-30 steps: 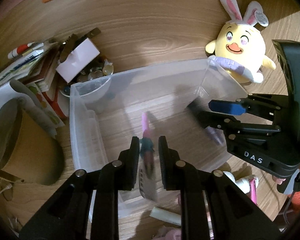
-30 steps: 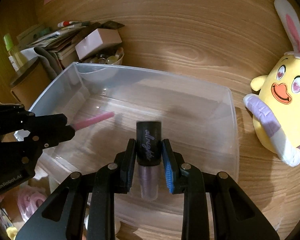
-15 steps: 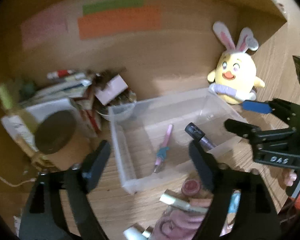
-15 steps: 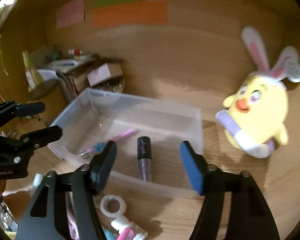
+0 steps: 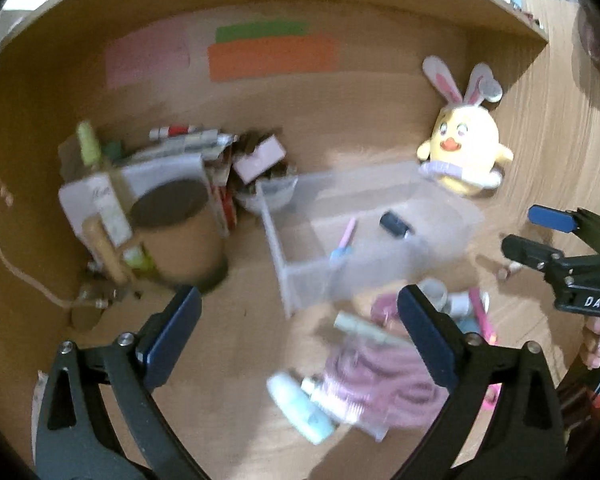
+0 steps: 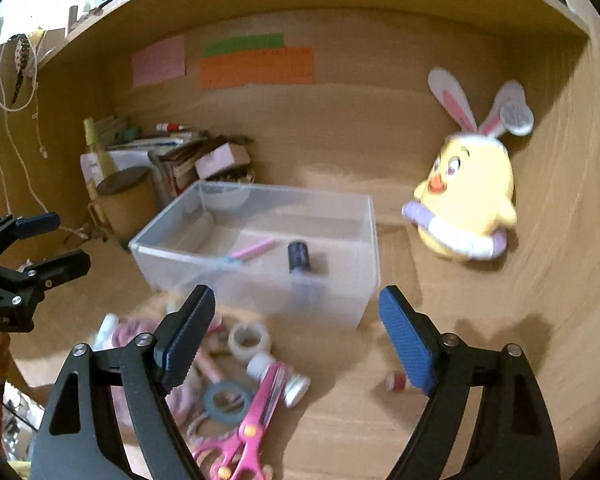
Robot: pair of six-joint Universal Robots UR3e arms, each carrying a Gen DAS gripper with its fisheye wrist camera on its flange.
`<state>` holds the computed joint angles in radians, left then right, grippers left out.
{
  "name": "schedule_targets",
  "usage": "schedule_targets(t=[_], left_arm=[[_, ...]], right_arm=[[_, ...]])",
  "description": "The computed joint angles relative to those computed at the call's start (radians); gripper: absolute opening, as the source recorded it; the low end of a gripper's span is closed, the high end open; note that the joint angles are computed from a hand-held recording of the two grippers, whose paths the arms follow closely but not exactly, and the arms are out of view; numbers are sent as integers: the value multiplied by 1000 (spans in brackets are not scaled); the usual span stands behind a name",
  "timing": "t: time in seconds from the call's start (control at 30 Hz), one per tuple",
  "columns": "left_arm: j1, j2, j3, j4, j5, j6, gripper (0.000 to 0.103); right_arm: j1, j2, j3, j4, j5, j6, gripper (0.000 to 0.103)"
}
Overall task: Organize objects
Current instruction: 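Grasp the mint-green tube with the left tool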
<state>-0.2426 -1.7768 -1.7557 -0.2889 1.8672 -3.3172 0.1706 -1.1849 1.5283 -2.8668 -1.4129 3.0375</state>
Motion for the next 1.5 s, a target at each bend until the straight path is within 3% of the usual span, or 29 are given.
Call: schedule_targets(t=[0.27, 0.47, 0.57, 0.63, 0.93, 1.1, 1.33, 1.47, 1.5], left_arm=[[11, 76, -251, 75, -14, -67, 100], [28, 119, -388, 108, -33, -123, 100], [47, 110, -398, 97, -84, -141, 99], [46, 96, -389, 97, -96, -142, 98], [25, 1, -296, 68, -87, -149, 73], [42, 17, -330, 98, -77, -148, 59], [43, -15, -303, 105, -55, -121, 53], [42, -53, -269, 125, -54, -105, 26], [43, -56, -265, 126, -52, -105, 24]], right_arm=[[-51, -36, 195, -10, 79, 37, 82], [-44, -32, 279, -48, 48, 29, 82], [-35, -24, 289, -63, 51, 29, 73], [-38, -24, 289, -58, 77, 28, 59], [-34, -27, 288, -45, 109, 12, 27], [-42, -37, 295, -39, 101, 8, 23], [-48, -20, 269, -14, 114, 4, 23], [-46, -13, 271, -35, 111, 16, 19], [-47, -15, 276, -41, 111, 18, 17]])
